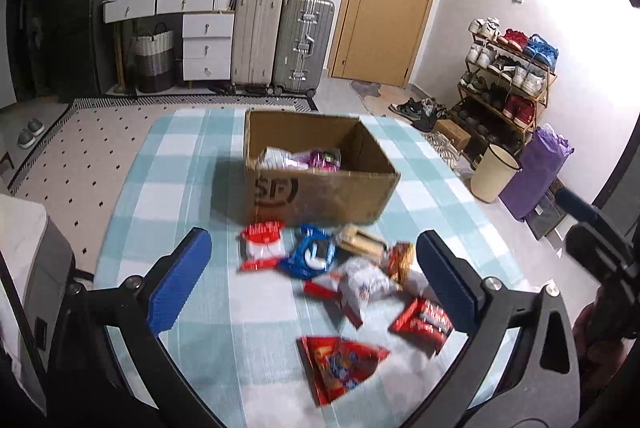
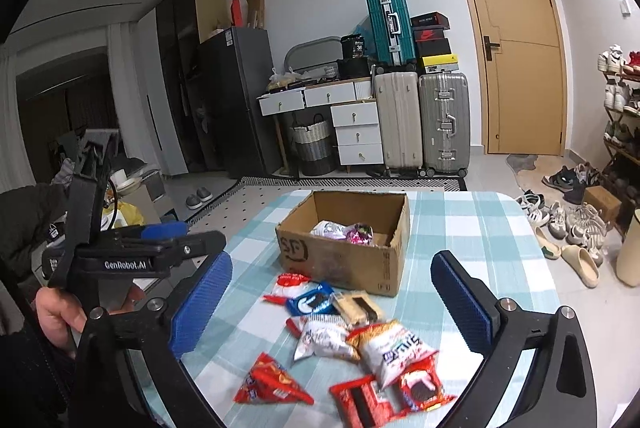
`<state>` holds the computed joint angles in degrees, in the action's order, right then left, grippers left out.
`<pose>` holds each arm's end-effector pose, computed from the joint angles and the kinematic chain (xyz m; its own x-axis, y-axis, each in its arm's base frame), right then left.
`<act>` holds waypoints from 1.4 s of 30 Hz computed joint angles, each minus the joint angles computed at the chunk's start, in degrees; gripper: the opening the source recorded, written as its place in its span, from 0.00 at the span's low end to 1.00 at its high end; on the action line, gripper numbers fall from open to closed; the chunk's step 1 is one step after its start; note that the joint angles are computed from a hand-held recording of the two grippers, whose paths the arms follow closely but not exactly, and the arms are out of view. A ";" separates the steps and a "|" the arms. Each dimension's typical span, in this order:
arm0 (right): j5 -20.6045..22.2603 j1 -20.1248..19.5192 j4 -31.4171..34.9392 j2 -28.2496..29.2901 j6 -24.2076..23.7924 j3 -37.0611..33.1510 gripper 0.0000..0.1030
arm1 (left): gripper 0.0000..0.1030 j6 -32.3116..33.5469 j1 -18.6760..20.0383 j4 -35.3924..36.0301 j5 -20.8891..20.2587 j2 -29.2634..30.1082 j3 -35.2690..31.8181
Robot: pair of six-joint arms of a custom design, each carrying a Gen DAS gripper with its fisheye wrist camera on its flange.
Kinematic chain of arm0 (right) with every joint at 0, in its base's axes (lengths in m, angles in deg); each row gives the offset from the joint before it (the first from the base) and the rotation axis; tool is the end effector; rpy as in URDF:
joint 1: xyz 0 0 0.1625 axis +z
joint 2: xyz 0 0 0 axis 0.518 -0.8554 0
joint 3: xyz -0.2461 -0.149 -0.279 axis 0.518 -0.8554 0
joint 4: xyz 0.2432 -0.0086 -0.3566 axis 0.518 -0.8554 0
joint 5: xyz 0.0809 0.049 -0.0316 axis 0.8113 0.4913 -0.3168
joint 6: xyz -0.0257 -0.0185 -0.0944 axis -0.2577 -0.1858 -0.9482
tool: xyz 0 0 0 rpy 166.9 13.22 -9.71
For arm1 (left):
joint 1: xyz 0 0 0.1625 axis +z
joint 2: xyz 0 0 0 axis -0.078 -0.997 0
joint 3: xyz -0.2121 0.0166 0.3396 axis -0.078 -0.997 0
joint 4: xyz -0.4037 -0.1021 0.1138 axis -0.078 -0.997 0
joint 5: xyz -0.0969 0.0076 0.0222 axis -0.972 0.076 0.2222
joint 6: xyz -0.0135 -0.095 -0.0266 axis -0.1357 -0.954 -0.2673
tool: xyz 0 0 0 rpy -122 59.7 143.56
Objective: Organize snacks
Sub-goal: 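Withdraw both grippers from the box back toward the remaining snacks, then grasp the red chip bag with the left gripper while the right gripper approaches the red wafer pack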
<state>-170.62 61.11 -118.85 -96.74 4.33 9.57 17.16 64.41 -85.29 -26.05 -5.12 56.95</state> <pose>0.1763 -0.7231 0.2595 -0.6635 -0.6079 0.4362 -0.7296 0.3965 -0.5571 -0.1371 -0.6507 0.3060 -0.8209 -0.0869 -0.5645 0.4062 0.6059 -0.6840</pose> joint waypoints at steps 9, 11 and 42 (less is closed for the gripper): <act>0.57 -1.49 -2.33 -3.47 1.77 6.15 1.00 | 0.99 -2.26 2.50 0.04 -4.53 0.20 4.85; 0.58 -1.80 -2.46 -4.01 2.04 7.08 1.00 | 0.99 -1.34 2.53 -1.72 -4.04 0.66 6.15; 0.75 -6.38 -3.66 -3.07 5.12 11.42 1.00 | 0.97 -0.35 9.17 -1.60 -9.39 10.71 1.70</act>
<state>-169.87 54.73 -122.52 -99.81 9.45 20.99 16.81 73.58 -86.89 -35.44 5.59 58.66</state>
